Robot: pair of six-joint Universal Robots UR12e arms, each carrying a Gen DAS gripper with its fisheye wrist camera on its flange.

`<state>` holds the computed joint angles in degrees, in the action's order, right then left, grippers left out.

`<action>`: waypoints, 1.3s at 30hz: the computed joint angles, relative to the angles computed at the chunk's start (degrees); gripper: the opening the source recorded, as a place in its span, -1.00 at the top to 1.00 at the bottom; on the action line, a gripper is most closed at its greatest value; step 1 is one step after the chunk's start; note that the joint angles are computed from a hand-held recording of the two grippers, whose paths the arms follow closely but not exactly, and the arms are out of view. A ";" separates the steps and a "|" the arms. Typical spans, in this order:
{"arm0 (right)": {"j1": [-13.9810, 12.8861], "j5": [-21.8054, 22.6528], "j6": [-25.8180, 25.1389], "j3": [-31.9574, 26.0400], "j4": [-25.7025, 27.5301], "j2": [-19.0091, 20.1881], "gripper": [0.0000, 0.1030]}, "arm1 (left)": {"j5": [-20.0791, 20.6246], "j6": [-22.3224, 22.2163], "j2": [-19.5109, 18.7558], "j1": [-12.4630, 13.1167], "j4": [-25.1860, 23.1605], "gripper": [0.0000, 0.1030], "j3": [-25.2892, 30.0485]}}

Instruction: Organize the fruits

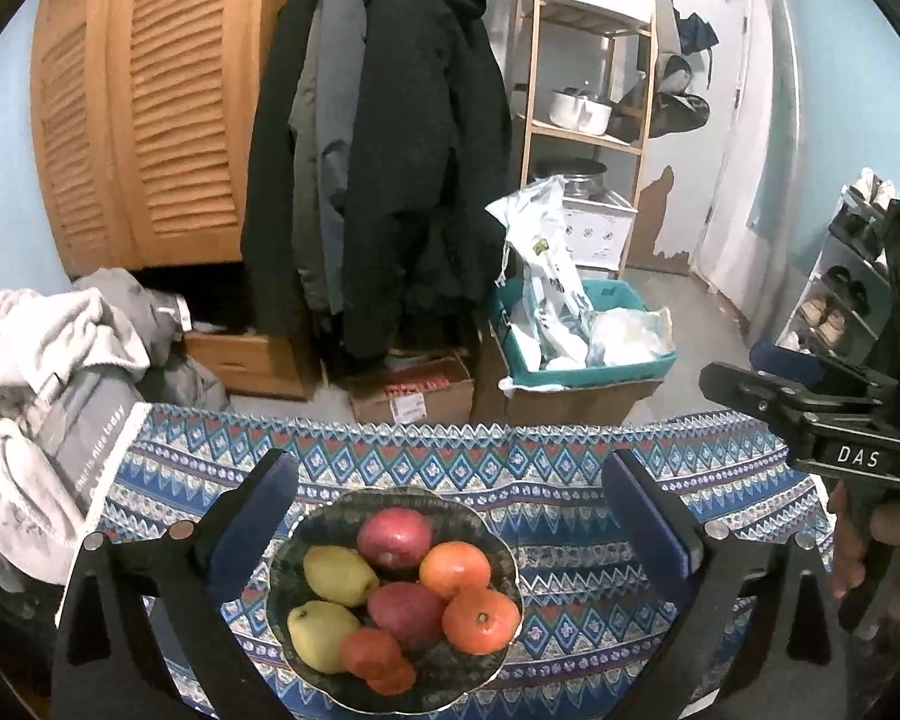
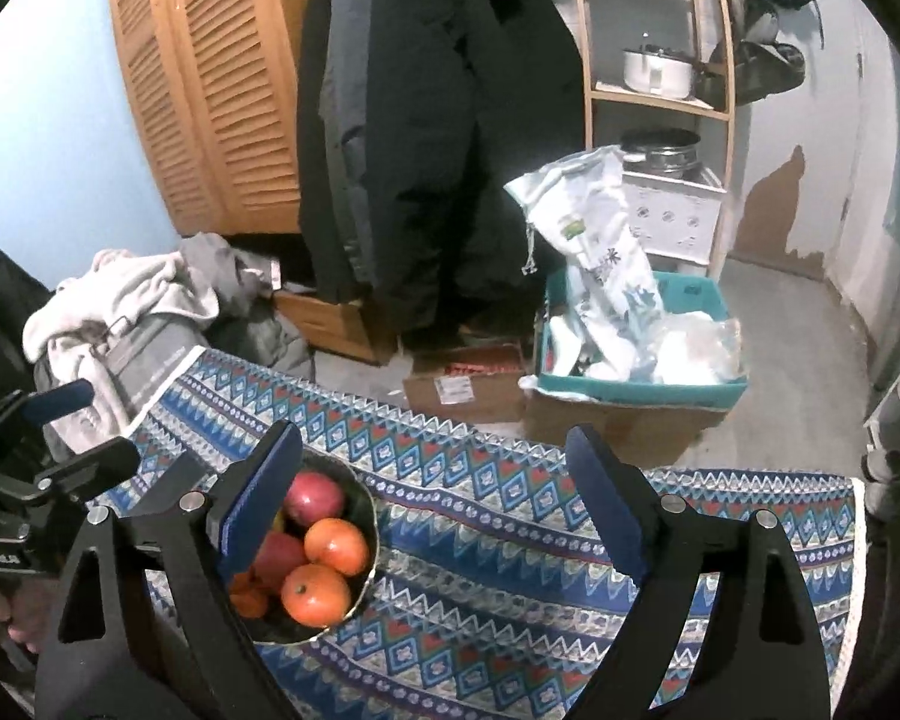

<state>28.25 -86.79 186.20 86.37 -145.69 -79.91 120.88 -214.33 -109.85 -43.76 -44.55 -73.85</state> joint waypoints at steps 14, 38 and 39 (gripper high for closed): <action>0.67 -2.24 -1.12 0.16 -0.83 -0.09 -0.72 | 0.54 -0.20 -0.15 -0.43 -0.25 -0.99 0.53; 0.96 -2.89 -2.05 0.16 -0.63 -0.17 -0.72 | 1.82 -1.13 -0.37 -0.54 -2.60 -0.99 1.33; 0.96 -2.89 -2.05 0.16 -0.63 -0.17 -0.72 | 1.68 -1.05 -0.37 -0.56 -2.53 -0.99 1.36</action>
<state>29.21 -89.67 184.15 86.52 -146.32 -80.08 122.56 -215.38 -110.22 -44.31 -47.09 -72.49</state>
